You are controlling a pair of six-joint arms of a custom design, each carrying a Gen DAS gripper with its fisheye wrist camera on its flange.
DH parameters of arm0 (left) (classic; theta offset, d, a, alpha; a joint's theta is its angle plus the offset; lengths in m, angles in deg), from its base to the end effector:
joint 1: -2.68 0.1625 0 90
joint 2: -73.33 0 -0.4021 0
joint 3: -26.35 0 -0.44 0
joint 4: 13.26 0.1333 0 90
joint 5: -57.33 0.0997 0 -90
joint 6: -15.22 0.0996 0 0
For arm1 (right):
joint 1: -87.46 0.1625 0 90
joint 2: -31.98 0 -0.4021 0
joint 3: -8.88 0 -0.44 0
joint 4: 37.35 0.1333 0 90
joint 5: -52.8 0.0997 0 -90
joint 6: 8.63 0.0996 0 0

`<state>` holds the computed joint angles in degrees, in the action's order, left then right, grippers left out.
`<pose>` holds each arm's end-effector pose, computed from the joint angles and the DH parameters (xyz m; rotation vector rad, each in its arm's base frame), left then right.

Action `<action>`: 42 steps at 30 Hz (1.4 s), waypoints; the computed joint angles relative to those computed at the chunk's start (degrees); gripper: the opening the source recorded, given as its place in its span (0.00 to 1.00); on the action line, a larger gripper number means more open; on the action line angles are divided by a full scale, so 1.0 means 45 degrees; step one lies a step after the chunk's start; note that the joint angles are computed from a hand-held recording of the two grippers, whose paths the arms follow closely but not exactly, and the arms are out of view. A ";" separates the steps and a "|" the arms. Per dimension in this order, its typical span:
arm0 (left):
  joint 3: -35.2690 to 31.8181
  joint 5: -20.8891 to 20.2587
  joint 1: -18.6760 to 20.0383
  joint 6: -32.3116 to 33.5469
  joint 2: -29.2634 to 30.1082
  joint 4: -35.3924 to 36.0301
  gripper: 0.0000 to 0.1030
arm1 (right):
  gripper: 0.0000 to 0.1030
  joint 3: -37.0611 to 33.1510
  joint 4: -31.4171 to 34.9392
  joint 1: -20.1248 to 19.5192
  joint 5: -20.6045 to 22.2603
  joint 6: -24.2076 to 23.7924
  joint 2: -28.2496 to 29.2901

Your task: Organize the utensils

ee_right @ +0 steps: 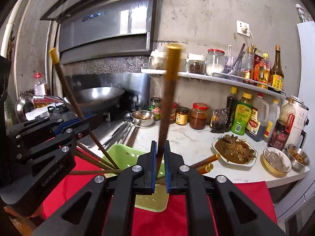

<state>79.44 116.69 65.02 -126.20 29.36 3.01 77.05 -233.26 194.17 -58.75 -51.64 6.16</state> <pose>-0.1891 -0.7573 0.2451 0.8810 2.0464 -1.3246 0.3268 -0.7523 0.0892 0.8892 -2.0812 1.2587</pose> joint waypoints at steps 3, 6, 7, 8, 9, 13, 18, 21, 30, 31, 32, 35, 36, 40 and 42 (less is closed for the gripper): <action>0.0161 0.0102 0.0001 0.0025 -0.0164 -0.0065 0.32 | 0.35 0.0184 -0.0268 0.0006 -0.0075 -0.0031 -0.0039; 0.0706 0.0205 -0.0059 -0.0072 -0.0622 -0.0576 0.54 | 0.47 0.0505 -0.0539 0.0065 -0.0093 -0.0089 -0.0223; 0.0846 0.0237 -0.0092 -0.0119 -0.0754 -0.0627 0.54 | 0.47 0.0615 -0.0651 0.0094 -0.0134 -0.0118 -0.0290; 0.1093 0.0251 -0.0154 -0.0156 -0.0987 -0.0750 0.54 | 0.47 0.0832 -0.0828 0.0137 -0.0164 -0.0140 -0.0417; 0.1314 0.0244 -0.0223 -0.0160 -0.1171 -0.0890 0.54 | 0.47 0.1050 -0.0952 0.0167 -0.0166 -0.0143 -0.0557; 0.2850 0.0003 -0.0655 -0.0044 -0.2402 -0.1646 0.54 | 0.47 0.2347 -0.1824 0.0331 -0.0218 -0.0280 -0.1313; 0.5580 -0.2046 -0.1280 0.0100 -0.4322 -0.2812 0.55 | 0.47 0.4777 -0.3149 0.0505 -0.0576 -0.0271 -0.2536; 0.7138 -0.3492 -0.1448 -0.0283 -0.5244 -0.3071 0.55 | 0.47 0.6330 -0.3906 0.0486 -0.0756 -0.0149 -0.3152; 1.0296 -0.5590 -0.1656 -0.3712 -0.6846 -0.1324 0.55 | 0.51 0.9637 -0.4955 0.0378 -0.1397 0.1264 -0.4015; 1.0387 -0.5812 -0.1687 -0.4037 -0.6846 -0.1051 0.55 | 0.51 0.9780 -0.5001 0.0389 -0.1486 0.1346 -0.4023; 1.0532 -0.5958 -0.1733 -0.4580 -0.6891 -0.0652 0.55 | 0.51 1.0009 -0.5032 0.0392 -0.1530 0.1448 -0.4064; 1.0783 -0.6292 -0.1890 -0.5322 -0.6928 -0.0197 0.59 | 0.51 1.0428 -0.4993 0.0459 -0.1804 0.1795 -0.4152; 1.0954 -0.6427 -0.1993 -0.5381 -0.6992 -0.0244 0.62 | 0.51 1.0622 -0.4905 0.0449 -0.1751 0.2047 -0.4262; 1.1154 -0.6710 -0.2324 -0.5966 -0.6934 0.0267 0.75 | 0.58 1.0966 -0.4781 0.0509 -0.1920 0.2467 -0.4431; 1.1186 -0.6827 -0.2476 -0.6168 -0.6879 0.0527 0.78 | 0.65 1.1086 -0.4781 0.0598 -0.2078 0.2548 -0.4502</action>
